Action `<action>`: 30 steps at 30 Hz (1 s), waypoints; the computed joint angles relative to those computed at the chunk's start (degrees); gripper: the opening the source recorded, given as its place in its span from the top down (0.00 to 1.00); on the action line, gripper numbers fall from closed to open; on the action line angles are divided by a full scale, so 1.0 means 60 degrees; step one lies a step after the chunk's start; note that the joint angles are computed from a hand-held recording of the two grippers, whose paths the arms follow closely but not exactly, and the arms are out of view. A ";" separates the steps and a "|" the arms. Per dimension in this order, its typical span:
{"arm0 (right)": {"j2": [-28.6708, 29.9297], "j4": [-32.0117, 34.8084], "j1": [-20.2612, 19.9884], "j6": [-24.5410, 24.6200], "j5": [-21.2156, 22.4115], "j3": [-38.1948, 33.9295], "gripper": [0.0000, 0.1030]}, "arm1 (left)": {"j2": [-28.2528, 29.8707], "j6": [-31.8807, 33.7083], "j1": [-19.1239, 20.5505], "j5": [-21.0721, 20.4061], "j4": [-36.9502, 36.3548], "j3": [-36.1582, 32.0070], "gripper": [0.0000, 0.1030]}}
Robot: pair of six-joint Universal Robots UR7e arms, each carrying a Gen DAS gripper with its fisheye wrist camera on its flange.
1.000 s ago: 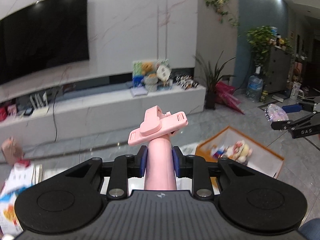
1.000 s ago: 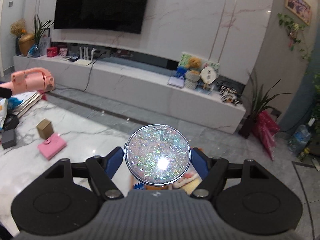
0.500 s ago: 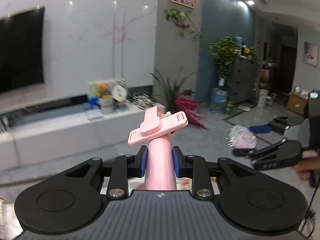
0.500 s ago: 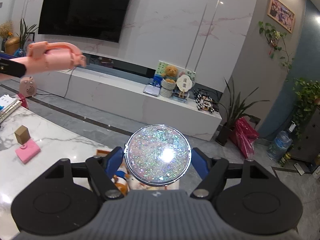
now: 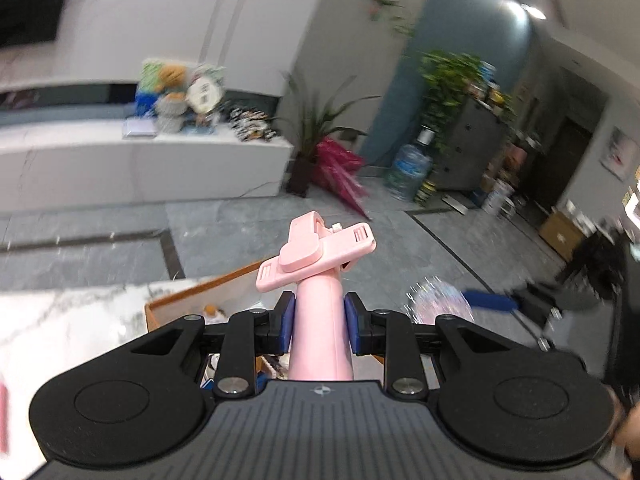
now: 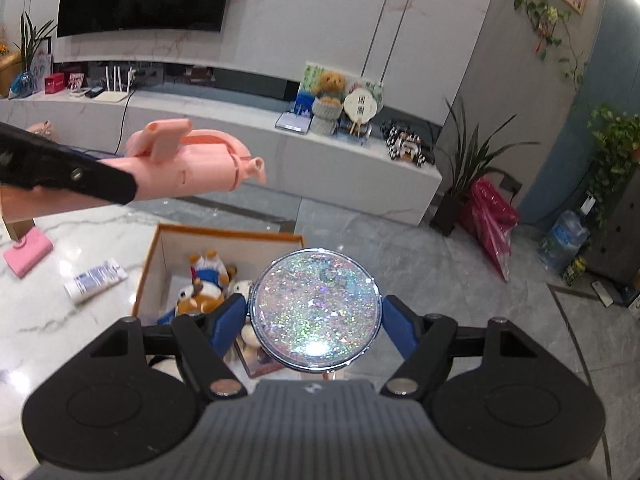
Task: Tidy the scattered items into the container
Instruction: 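Carry the selfie stick with the left tool while the right tool carries the mirror to the orange box, then lower the selfie stick and mirror into the orange box and open both tools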
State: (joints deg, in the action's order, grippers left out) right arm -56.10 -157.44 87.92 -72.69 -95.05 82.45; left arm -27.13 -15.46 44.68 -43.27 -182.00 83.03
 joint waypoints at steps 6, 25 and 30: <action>0.0403 0.0146 -0.0215 0.0006 -0.0049 -0.0196 0.26 | 0.0716 -0.1501 0.0531 0.0261 -0.0137 -0.0619 0.70; 0.1519 0.0543 -0.0481 -0.0283 -0.0480 -0.1022 0.26 | 0.2170 -0.4743 0.0325 0.3568 0.1617 -0.1625 0.70; 0.1649 0.0596 -0.0511 -0.0425 -0.0622 -0.1051 0.26 | 0.2310 -0.5512 0.0271 0.3991 0.2291 -0.1733 0.70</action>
